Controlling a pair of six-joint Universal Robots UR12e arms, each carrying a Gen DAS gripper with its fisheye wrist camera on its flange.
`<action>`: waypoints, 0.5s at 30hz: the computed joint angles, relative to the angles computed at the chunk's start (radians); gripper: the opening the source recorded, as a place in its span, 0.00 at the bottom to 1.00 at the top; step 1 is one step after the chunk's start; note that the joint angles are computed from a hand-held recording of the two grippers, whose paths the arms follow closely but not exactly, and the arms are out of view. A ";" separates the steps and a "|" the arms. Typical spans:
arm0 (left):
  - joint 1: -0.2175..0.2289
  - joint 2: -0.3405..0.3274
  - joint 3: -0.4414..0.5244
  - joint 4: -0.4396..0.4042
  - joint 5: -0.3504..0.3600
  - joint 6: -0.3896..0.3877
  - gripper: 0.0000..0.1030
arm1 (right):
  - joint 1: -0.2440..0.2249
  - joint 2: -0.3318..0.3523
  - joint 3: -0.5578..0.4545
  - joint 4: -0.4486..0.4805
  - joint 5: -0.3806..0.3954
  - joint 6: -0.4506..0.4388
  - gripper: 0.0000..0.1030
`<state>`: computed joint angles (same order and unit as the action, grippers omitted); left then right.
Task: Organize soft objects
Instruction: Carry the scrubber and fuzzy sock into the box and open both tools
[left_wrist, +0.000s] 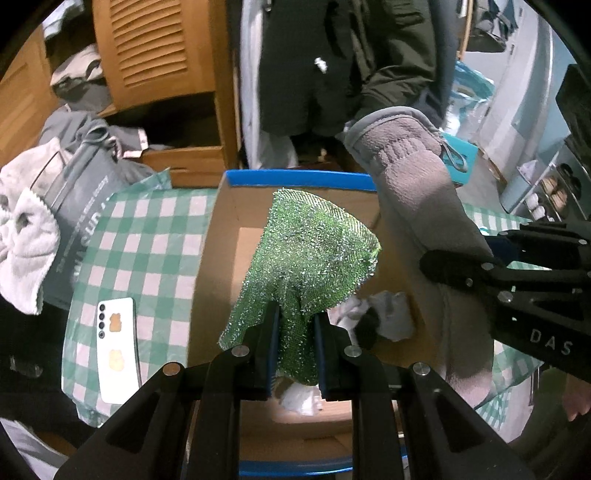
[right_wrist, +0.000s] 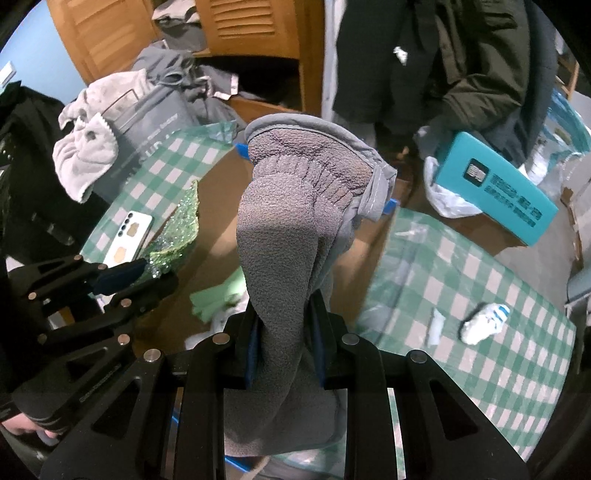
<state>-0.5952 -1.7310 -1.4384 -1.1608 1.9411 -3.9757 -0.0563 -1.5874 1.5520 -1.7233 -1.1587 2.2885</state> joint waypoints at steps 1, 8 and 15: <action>0.001 0.002 -0.004 -0.002 -0.001 -0.003 0.16 | 0.005 0.001 0.000 0.002 -0.002 0.000 0.21; 0.009 0.004 -0.011 -0.011 -0.014 -0.009 0.20 | 0.030 0.013 -0.005 0.027 -0.006 0.007 0.21; 0.009 0.003 -0.009 -0.026 0.003 -0.014 0.36 | 0.038 0.016 -0.003 0.027 -0.014 0.018 0.40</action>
